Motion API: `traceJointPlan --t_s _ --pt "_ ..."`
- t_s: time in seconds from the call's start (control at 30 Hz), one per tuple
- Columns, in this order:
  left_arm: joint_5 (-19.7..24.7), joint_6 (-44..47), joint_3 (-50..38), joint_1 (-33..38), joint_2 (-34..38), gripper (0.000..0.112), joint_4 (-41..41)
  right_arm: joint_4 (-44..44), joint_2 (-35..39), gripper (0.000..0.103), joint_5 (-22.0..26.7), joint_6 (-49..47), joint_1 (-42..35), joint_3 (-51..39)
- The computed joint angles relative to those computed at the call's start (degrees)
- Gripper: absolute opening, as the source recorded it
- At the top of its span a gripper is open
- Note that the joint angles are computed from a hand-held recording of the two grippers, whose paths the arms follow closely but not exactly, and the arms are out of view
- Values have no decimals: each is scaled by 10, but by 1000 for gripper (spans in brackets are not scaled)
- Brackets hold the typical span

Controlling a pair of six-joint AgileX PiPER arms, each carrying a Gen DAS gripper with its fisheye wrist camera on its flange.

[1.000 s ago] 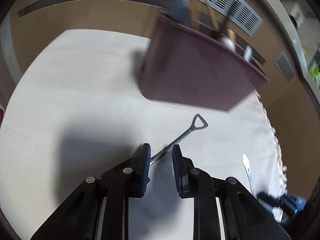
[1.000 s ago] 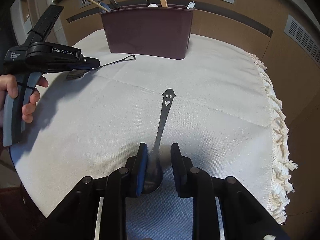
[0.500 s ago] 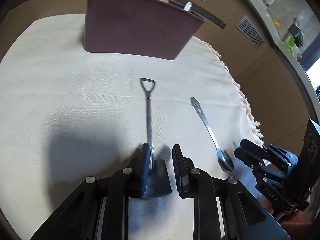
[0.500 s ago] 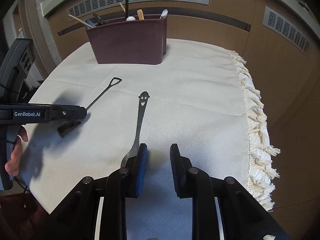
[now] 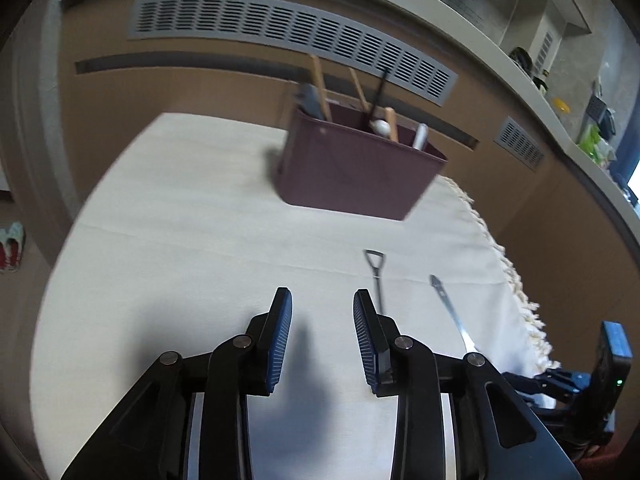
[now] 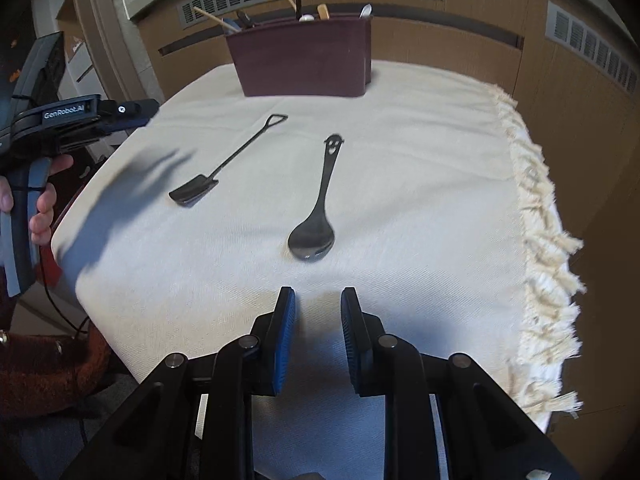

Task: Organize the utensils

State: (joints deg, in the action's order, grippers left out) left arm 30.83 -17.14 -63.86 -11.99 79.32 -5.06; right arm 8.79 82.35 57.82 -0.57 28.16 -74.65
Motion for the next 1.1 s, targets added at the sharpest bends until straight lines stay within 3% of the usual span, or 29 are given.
traceJointPlan --t_s 0.2,0.37,0.57,0.73,0.8,0.9,0.93,1.1 --pt "-9 -4 41 11 -17 34 2 -70 33 24 -16 53 46 -29" --pt "-10 -32 68 -39 -27 34 20 -125 84 25 -11 97 75 -82" --pt "20 -168 37 -145 17 34 150 -117 105 24 -13 81 60 -114" --pt "37 -206 16 -179 38 34 182 -151 80 21 -37 84 57 -111" --pt "47 -211 8 -184 44 34 191 -144 72 20 -39 75 46 -115" --pt "56 -218 2 -183 49 34 198 -113 72 0 -26 48 23 -121" --pt "59 -220 0 -181 50 34 199 -85 72 4 -21 25 12 -120" --pt "35 -195 13 -163 42 34 168 46 65 4 -1 -57 -43 -88"
